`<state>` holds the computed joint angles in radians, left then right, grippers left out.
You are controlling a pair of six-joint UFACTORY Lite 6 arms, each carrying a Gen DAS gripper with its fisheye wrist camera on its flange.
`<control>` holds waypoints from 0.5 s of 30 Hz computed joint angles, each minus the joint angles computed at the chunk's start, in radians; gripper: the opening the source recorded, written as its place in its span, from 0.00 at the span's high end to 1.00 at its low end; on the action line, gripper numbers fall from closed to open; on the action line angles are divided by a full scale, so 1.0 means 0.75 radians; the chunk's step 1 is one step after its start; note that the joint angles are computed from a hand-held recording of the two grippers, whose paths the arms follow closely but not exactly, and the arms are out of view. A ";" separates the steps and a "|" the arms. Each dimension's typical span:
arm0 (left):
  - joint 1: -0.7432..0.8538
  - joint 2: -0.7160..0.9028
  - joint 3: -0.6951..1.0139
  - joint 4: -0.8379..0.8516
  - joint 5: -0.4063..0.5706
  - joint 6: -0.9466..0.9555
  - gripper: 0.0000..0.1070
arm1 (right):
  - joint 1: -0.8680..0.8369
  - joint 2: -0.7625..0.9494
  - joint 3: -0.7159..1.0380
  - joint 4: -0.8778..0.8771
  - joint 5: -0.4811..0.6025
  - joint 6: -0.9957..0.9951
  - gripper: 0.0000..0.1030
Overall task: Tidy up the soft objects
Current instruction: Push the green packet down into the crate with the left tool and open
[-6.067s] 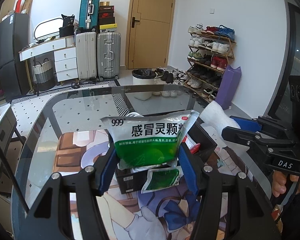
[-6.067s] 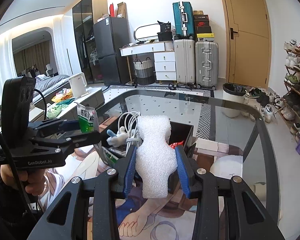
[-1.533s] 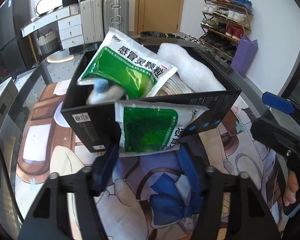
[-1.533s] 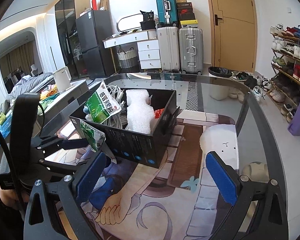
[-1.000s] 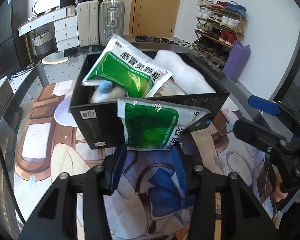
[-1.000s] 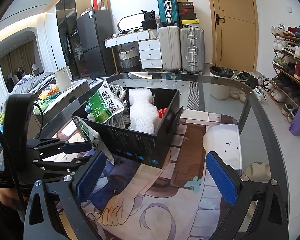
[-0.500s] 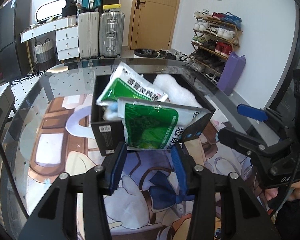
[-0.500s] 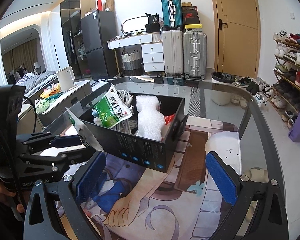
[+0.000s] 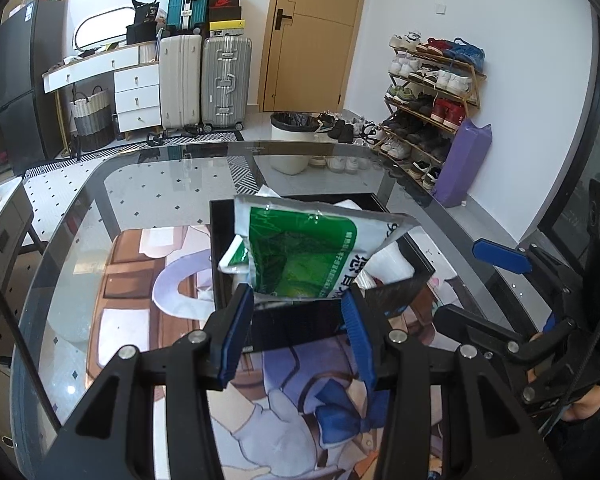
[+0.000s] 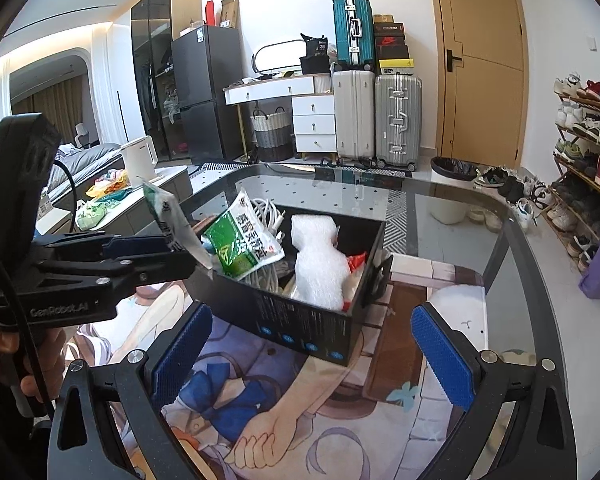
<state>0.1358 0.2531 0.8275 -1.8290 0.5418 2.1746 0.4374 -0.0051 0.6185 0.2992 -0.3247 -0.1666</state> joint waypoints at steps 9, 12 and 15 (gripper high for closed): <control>-0.082 0.173 0.176 0.049 -0.070 -0.087 0.57 | -0.023 0.097 0.122 -0.027 0.018 -0.002 0.01; -0.106 0.196 0.195 0.003 -0.100 -0.045 0.50 | -0.036 0.137 0.163 -0.050 0.027 0.012 0.01; -0.105 0.215 0.209 -0.009 -0.106 -0.048 0.39 | -0.044 0.156 0.176 -0.076 0.025 0.038 0.01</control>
<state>0.0571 0.4144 0.9844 -1.8361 0.4623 2.1383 0.4048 0.1123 0.7505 0.2425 -0.3062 -0.1380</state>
